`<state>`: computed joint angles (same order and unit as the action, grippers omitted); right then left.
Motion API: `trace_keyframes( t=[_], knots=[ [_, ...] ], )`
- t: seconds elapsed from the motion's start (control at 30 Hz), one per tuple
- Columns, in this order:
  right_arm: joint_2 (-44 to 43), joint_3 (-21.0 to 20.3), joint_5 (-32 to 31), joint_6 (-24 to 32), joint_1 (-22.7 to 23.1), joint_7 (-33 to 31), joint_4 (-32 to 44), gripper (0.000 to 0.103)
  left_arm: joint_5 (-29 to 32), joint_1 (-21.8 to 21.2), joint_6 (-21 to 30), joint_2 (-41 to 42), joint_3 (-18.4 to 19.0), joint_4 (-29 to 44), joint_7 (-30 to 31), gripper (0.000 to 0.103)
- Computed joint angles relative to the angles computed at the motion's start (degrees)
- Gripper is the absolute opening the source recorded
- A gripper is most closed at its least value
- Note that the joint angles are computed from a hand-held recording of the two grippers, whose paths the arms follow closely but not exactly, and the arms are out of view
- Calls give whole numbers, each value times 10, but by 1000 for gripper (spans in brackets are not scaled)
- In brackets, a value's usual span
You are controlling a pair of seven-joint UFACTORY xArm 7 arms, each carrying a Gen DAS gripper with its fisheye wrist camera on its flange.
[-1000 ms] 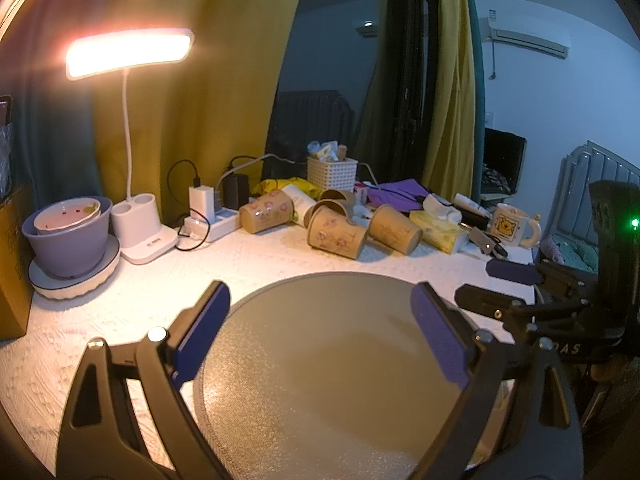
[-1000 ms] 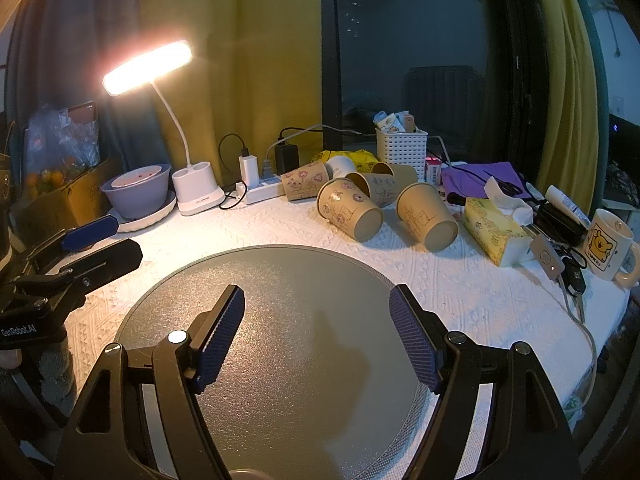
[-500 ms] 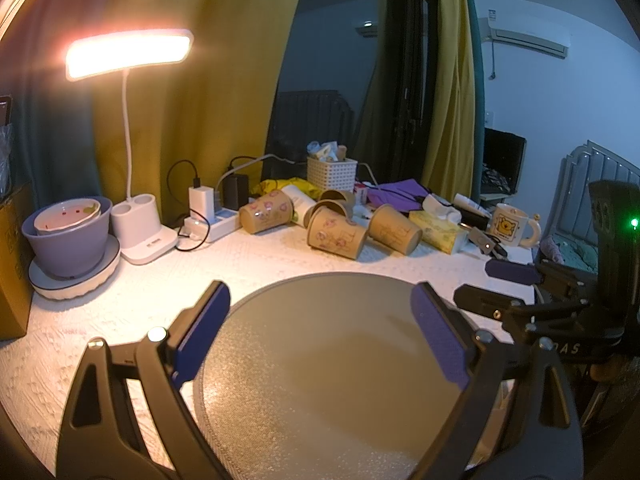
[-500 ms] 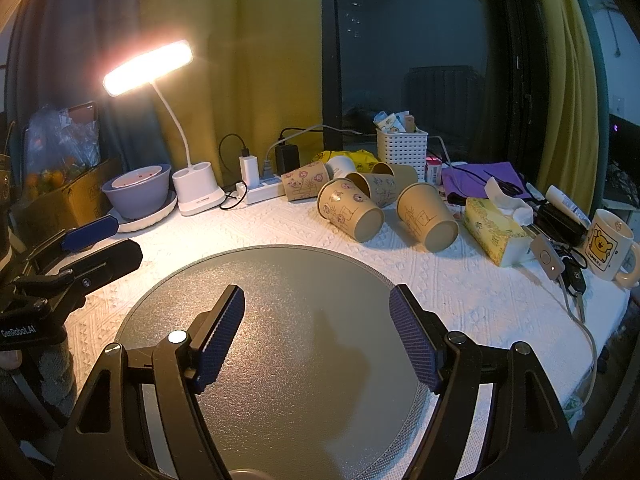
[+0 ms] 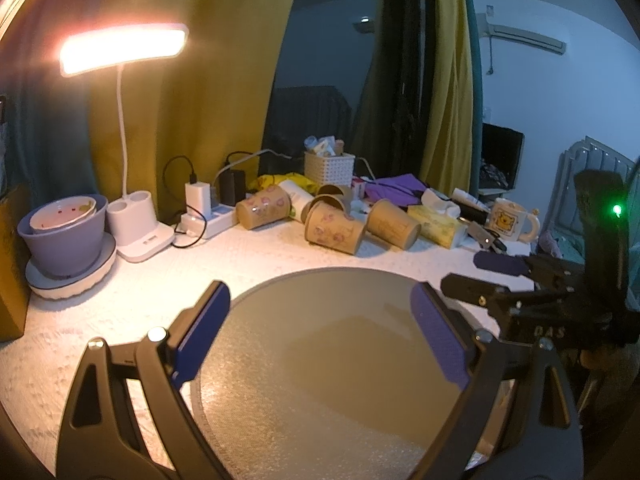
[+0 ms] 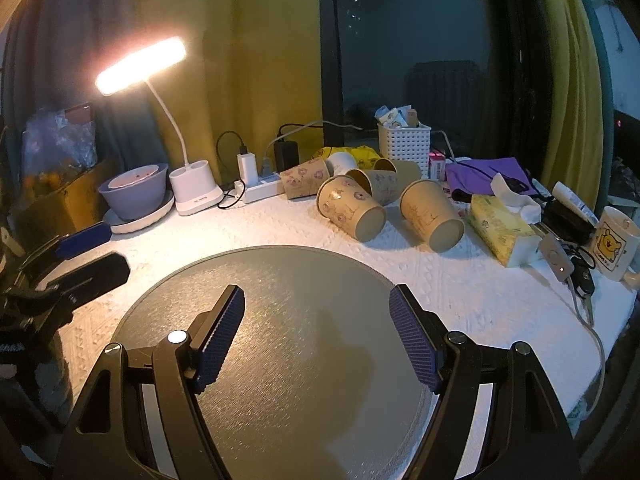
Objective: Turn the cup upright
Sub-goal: 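Move the left gripper to the pink-flowered paper cup lying on its side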
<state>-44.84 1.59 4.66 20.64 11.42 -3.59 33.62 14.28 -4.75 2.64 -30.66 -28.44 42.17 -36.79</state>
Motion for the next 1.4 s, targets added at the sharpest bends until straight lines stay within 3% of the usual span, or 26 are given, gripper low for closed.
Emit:
trace_keyframes(
  t=[0.13, 0.27, 0.5, 0.6, 0.63, 0.67, 0.77, 0.8, 0.97, 1.1, 1.4],
  knots=[
    [38, -18, 3, -9, 4, -17, 21, 78, 4, 19, 9, 8, -6, 6, -7, 93],
    [90, -39, 15, -10, 12, -44, 61, 78, 13, 25, 53, 45, 3, 42, -11, 93],
    [209, -81, 82, -2, 29, -110, 159, 78, 133, 40, 179, 154, -7, 181, 11, 93],
    [251, -89, 123, 5, 31, -145, 199, 78, 193, 34, 238, 219, -9, 249, 34, 93],
    [267, -91, 139, 10, 31, -156, 216, 78, 203, 17, 244, 235, 7, 262, 40, 93],
    [281, -90, 150, 14, 27, -164, 232, 78, 190, 24, 246, 255, 1, 280, 69, 93],
    [326, -80, 159, 39, 2, -168, 283, 78, 60, -10, 239, 314, 41, 332, 200, 93],
    [339, -73, 155, 49, -10, -158, 300, 78, 43, -16, 240, 329, 49, 349, 220, 93],
    [401, -56, 180, 99, -51, -163, 376, 78, 69, -60, 272, 437, 84, 483, 256, 93],
    [431, -38, 194, 113, -82, -159, 407, 78, 93, -107, 327, 537, 121, 619, 297, 93],
    [472, -20, 184, 110, -116, -145, 451, 78, 58, -174, 432, 713, 191, 877, 389, 92]
  ],
)
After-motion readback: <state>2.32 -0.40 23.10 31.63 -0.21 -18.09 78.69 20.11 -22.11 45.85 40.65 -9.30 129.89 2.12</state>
